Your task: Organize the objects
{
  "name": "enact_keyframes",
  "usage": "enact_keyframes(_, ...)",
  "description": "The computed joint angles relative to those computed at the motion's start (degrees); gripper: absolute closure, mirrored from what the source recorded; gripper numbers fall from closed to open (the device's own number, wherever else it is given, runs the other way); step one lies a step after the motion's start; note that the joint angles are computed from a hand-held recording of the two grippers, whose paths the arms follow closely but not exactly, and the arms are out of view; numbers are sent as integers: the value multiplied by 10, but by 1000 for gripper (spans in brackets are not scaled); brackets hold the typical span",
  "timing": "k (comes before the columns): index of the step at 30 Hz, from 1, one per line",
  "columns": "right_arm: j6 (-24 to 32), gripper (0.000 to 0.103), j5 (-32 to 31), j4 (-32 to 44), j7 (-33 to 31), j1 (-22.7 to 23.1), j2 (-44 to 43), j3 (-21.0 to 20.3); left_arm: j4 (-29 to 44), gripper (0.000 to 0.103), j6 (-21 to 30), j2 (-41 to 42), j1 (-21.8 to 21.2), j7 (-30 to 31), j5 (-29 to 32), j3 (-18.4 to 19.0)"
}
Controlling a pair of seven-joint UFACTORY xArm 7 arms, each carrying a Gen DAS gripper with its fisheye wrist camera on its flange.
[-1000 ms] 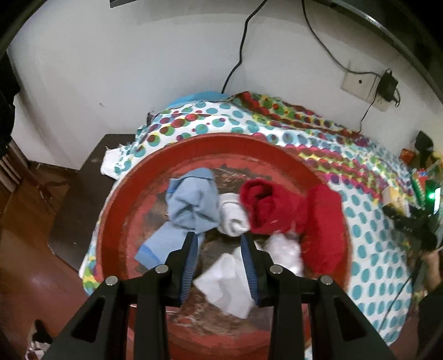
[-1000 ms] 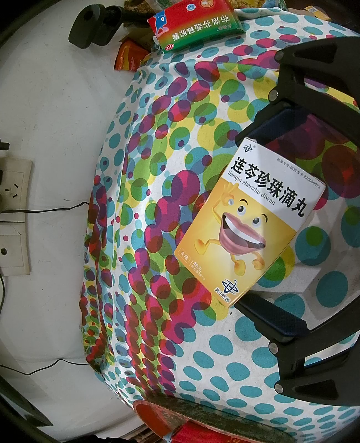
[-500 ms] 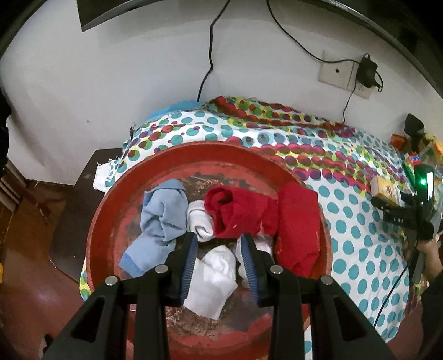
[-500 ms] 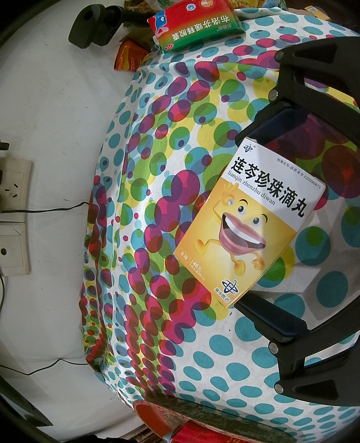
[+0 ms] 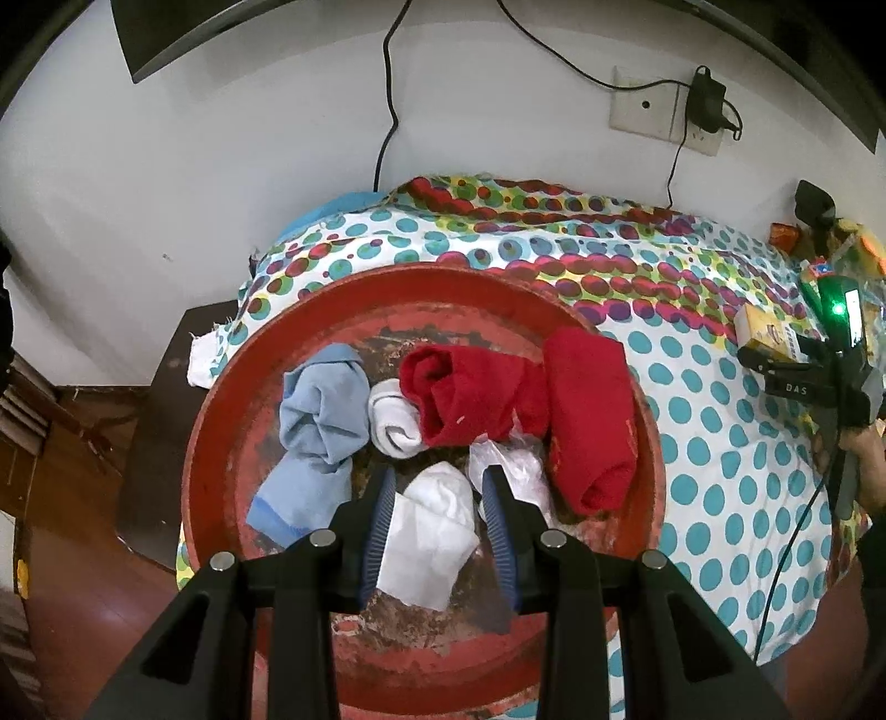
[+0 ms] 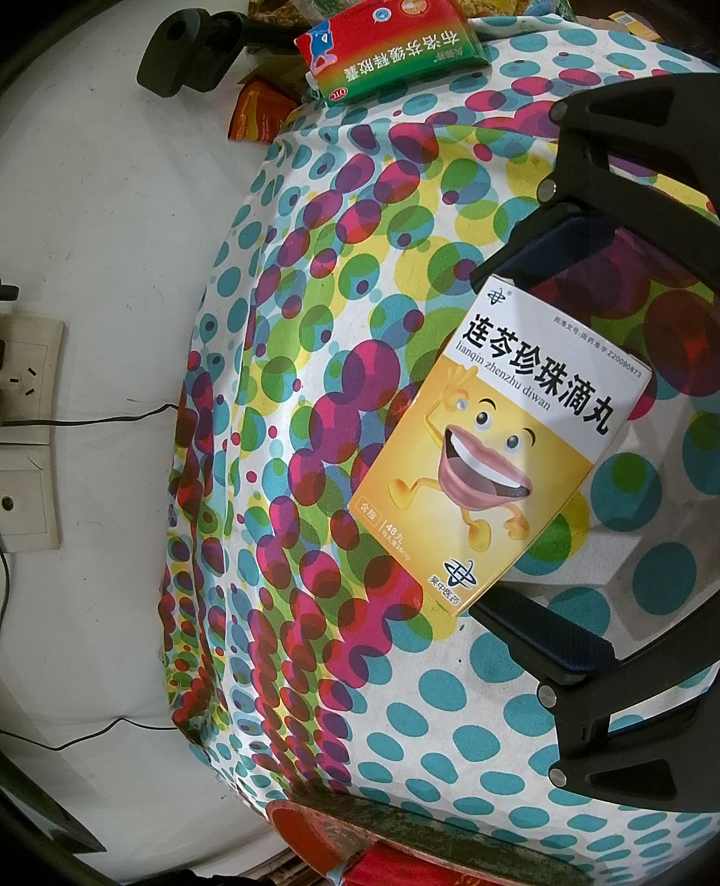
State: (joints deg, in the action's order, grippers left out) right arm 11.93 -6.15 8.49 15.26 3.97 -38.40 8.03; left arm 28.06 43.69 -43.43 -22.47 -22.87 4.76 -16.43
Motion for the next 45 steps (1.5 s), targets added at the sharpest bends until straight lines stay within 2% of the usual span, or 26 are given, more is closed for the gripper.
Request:
enact_keyframes(4, -4, 5, 0, -2, 5, -4, -3, 3, 0, 69, 7, -6, 2, 0, -4, 6)
enact_keyframes(12, 12, 6, -11, 4, 46, -22, -10, 30, -4, 69, 18, -14, 12, 3, -12, 19)
enact_keyframes(33, 134, 6, -1, 24, 78, 59, -117, 25, -5, 69, 38, -53, 3, 41, -51, 39)
enact_keyframes(45, 164, 6, -3, 52, 114, 94, -119, 56, -5, 69, 48, -63, 6, 61, -65, 45)
